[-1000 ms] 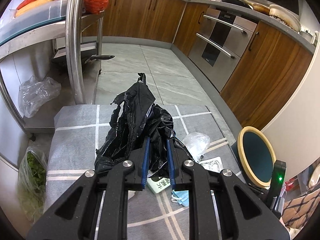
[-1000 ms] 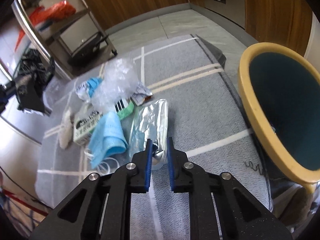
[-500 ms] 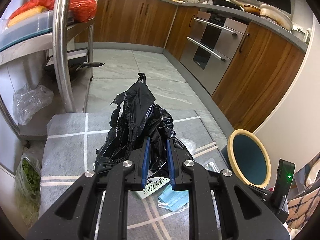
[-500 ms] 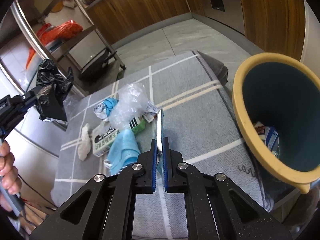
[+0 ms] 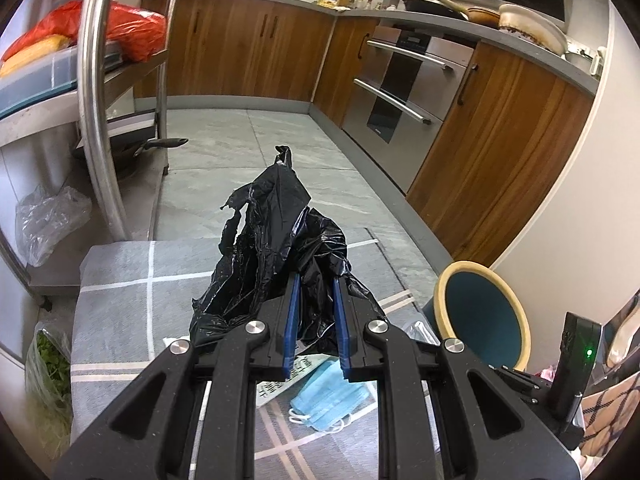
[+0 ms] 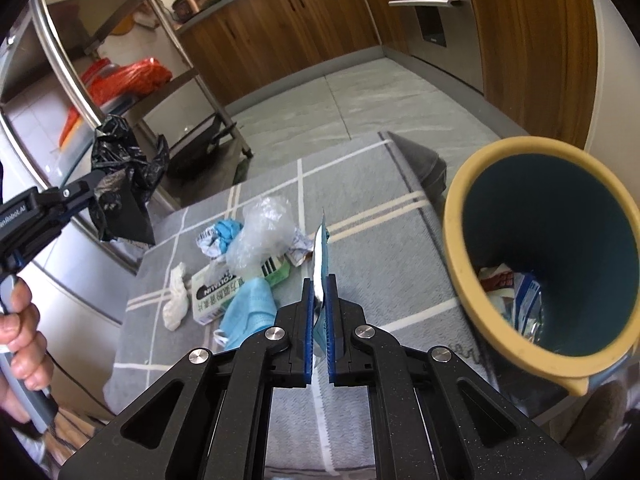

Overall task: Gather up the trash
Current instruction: 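Grasp the foil tray edge with right tool while left tool holds the black bag, then carry bag and foil tray over the bin while left tool opens to drop the bag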

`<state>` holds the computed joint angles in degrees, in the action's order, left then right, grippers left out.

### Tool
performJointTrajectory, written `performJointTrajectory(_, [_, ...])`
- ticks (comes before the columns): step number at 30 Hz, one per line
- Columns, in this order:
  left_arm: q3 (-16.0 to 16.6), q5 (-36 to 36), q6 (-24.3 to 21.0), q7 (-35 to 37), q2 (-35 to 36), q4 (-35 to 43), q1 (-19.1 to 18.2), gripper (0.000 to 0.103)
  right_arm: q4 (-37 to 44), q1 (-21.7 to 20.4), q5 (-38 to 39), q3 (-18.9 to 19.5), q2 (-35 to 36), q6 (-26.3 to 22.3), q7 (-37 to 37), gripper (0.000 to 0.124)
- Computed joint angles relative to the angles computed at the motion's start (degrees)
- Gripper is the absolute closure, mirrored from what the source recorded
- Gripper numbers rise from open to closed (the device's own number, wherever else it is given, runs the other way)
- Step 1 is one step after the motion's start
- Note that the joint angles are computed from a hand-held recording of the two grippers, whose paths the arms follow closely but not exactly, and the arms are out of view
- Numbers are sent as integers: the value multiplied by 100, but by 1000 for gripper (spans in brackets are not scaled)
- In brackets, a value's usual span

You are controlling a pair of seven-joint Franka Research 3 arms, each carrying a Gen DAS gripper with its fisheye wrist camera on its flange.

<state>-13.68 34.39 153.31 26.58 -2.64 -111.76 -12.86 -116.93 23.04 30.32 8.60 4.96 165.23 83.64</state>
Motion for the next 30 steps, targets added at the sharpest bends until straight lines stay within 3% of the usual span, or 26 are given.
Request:
performJointTrajectory(19, [5, 71, -179, 370, 996, 1337, -539, 87, -483, -182, 654, -250, -709, 412, -327, 118])
performJointTrajectory(30, [-1, -489, -368, 1230, 2055, 2587, -1065, 87, -900, -355, 1030, -511, -1024, 595, -337, 118])
